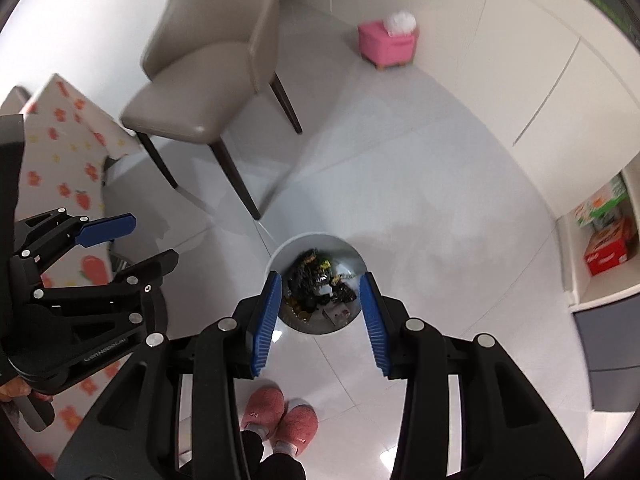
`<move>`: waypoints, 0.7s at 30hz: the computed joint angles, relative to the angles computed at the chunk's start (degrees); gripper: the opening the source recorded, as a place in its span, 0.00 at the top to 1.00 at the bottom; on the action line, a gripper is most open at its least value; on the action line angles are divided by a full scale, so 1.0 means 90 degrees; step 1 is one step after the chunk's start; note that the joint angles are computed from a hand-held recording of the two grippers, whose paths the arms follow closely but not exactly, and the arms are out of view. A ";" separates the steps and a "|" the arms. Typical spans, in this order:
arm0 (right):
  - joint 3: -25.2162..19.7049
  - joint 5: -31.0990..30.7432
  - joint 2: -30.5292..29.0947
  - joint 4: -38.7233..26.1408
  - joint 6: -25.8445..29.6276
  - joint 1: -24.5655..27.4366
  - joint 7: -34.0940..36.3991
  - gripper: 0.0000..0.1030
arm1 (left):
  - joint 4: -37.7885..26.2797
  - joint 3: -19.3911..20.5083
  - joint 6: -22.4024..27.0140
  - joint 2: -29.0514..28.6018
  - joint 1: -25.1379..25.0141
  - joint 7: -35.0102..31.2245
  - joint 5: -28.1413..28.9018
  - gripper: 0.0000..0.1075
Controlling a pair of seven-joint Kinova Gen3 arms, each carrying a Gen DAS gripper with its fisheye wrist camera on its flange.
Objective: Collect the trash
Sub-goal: 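Move both open grippers back over the table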
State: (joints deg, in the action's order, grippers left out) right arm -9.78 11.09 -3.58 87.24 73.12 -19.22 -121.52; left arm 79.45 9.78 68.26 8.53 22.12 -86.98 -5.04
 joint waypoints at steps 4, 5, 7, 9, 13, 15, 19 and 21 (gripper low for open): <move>-0.0325 0.0276 -0.0113 -0.0913 0.0832 -0.0290 0.0057 0.62 | -0.0299 -0.0059 0.0660 -0.0550 -0.0104 0.0279 -0.0077 0.48; -0.0426 0.0353 -0.0128 -0.1173 0.1041 -0.0386 0.0062 0.62 | -0.0380 -0.0048 0.0873 -0.0686 -0.0127 0.0367 -0.0195 0.48; -0.0556 0.0426 -0.0094 -0.1604 0.1336 -0.0545 0.0089 0.62 | -0.0511 -0.0029 0.1187 -0.0919 -0.0215 0.0476 -0.0318 0.48; -0.0671 0.0473 -0.0037 -0.1974 0.1543 -0.0722 0.0114 0.62 | -0.0570 -0.0039 0.1438 -0.1221 -0.0372 0.0616 -0.0400 0.48; -0.0870 0.0463 0.0219 -0.2759 0.1794 -0.1181 0.0361 0.62 | -0.0562 -0.0065 0.1816 -0.1858 -0.0801 0.0951 -0.0531 0.48; -0.0957 0.0536 0.0426 -0.3158 0.1858 -0.1491 0.0523 0.62 | -0.0572 -0.0076 0.2025 -0.2159 -0.1085 0.1143 -0.0602 0.48; -0.1067 0.0680 0.0995 -0.4080 0.1963 -0.2266 0.0953 0.62 | -0.0492 -0.0209 0.2363 -0.2781 -0.1696 0.1374 -0.0681 0.48; -0.1118 0.0814 0.1354 -0.4611 0.2045 -0.2728 0.1131 0.62 | -0.0476 -0.0428 0.2519 -0.3044 -0.1998 0.1323 -0.0682 0.48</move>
State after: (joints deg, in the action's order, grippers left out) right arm -19.84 18.42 8.60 45.74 91.53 -43.77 -111.34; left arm 75.16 5.93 90.94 -18.87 4.13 -75.08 -11.17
